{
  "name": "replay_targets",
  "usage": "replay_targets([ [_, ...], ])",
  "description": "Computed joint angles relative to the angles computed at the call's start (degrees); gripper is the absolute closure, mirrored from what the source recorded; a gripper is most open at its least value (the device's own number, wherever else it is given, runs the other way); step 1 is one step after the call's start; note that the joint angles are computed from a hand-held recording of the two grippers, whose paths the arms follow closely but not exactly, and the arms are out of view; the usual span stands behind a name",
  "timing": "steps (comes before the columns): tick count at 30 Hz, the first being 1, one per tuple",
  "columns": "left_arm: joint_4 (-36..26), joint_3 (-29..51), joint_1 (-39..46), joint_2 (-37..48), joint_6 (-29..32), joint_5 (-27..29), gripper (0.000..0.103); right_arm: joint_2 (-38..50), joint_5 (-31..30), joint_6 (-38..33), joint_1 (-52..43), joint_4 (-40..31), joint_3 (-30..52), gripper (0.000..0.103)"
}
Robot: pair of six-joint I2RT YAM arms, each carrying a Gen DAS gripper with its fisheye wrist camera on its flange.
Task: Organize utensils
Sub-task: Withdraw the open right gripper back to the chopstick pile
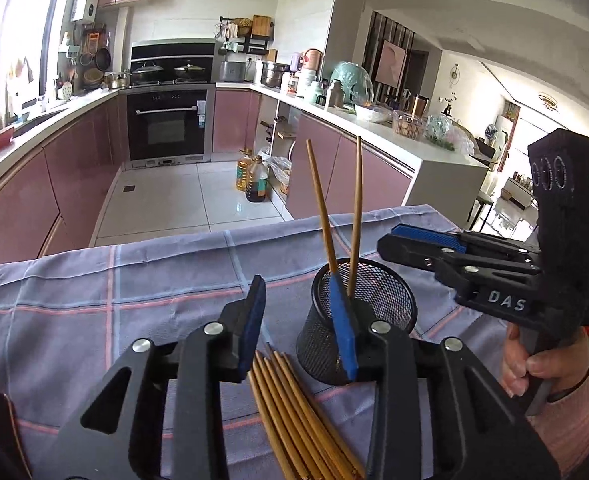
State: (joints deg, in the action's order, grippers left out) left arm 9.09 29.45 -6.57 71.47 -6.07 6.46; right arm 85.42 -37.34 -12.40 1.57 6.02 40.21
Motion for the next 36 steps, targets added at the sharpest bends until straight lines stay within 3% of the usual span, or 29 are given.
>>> replay_targets([
  [2, -0.23, -3.47, 1.00, -4.07, 0.87, 0.06, 0.059, -4.20, -2.52, -2.10, -0.95, -0.62, -3.16, 0.072],
  [7, -2.35, -9.87, 3.11, -7.93, 2.99, 0.55, 0.057, -9.71, -4.94, -8.11, -0.16, -4.75, -9.44, 0.066],
  [10, -1.32, -12.73, 4.53, -5.26, 3.98, 1.57, 0.057, -6.72, -1.82, -9.05, 2.54, -4.01, -11.61, 0.066],
  [16, 6.58, -16.79, 4.37, 4.48, 3.98, 1.64, 0.057, 3.62, 2.42, -6.44, 6.84, 0.88, -12.84, 0.066],
  [22, 12.79, -17.77, 3.45, 11.55, 3.33, 1.48, 0.057, 7.01, 5.67, -4.58, 10.03, 4.35, -13.72, 0.066],
  [36, 14.64, -17.86, 2.96, 14.38, 2.59, 0.91, 0.063, 7.94, 6.96, -3.49, 10.02, 5.21, -13.83, 0.070],
])
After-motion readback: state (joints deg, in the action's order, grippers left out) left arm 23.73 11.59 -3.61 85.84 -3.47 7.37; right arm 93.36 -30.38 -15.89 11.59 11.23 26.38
